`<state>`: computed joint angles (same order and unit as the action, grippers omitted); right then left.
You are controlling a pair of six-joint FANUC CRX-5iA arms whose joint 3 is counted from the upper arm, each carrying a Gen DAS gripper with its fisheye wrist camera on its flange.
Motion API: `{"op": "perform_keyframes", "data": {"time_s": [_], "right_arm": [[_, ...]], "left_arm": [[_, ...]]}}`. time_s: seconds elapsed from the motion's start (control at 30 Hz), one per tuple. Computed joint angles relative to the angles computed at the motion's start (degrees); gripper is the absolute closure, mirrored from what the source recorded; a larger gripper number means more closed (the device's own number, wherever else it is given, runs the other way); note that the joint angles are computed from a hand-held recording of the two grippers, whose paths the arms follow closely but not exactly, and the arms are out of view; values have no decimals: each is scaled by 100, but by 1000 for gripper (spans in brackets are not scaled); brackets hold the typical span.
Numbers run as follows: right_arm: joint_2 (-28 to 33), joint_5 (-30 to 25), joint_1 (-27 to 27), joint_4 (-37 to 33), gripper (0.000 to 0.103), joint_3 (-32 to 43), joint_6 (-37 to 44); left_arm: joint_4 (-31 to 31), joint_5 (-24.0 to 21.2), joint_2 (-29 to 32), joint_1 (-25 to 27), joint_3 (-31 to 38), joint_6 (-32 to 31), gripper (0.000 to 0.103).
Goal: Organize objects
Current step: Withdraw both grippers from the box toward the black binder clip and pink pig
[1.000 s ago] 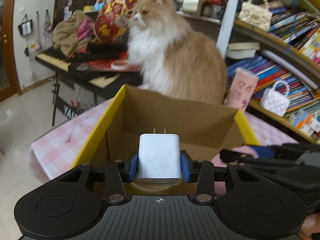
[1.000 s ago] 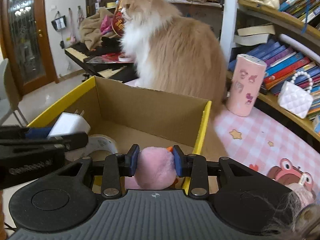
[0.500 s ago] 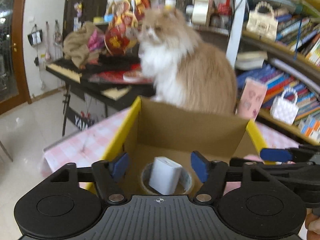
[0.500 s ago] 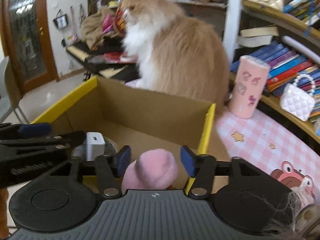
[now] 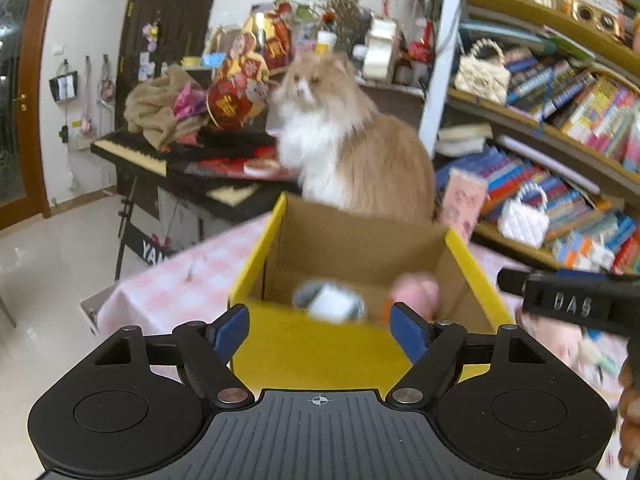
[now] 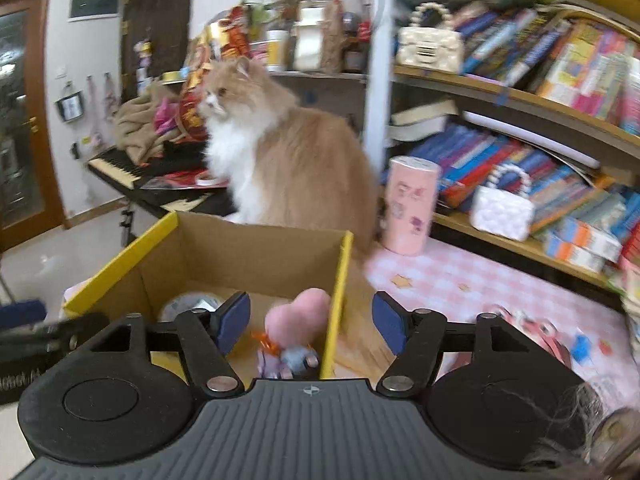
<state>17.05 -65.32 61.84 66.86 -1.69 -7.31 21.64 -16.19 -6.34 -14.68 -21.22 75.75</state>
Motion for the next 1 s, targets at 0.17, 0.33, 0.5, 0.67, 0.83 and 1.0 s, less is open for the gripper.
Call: {"op": "perform_keyframes", "data": {"time_s": [0.17, 0.33, 0.5, 0.67, 0.83, 1.0], "right_arm": [[135, -742, 493, -657, 36, 148, -246], [328, -1114, 928, -1290, 36, 349, -388], [491, -1383, 1255, -1667, 34, 559, -532], [529, -1704, 1537, -2006, 34, 626, -836], [469, -2110, 1753, -2255, 34, 591, -1233], [358, -2422, 1862, -2526, 33, 506, -1407]], "left_arm": [[481, -558, -313, 136, -422, -769, 24], [594, -838, -654, 299, -739, -1324, 24], [747, -1273, -915, 481, -1002, -1737, 24], [923, -1589, -1113, 579, -1244, -2053, 24], [1158, -1732, -1165, 498, -1361, -2324, 24], [1461, -1722, -1070, 249, -1410, -2639, 24]]}}
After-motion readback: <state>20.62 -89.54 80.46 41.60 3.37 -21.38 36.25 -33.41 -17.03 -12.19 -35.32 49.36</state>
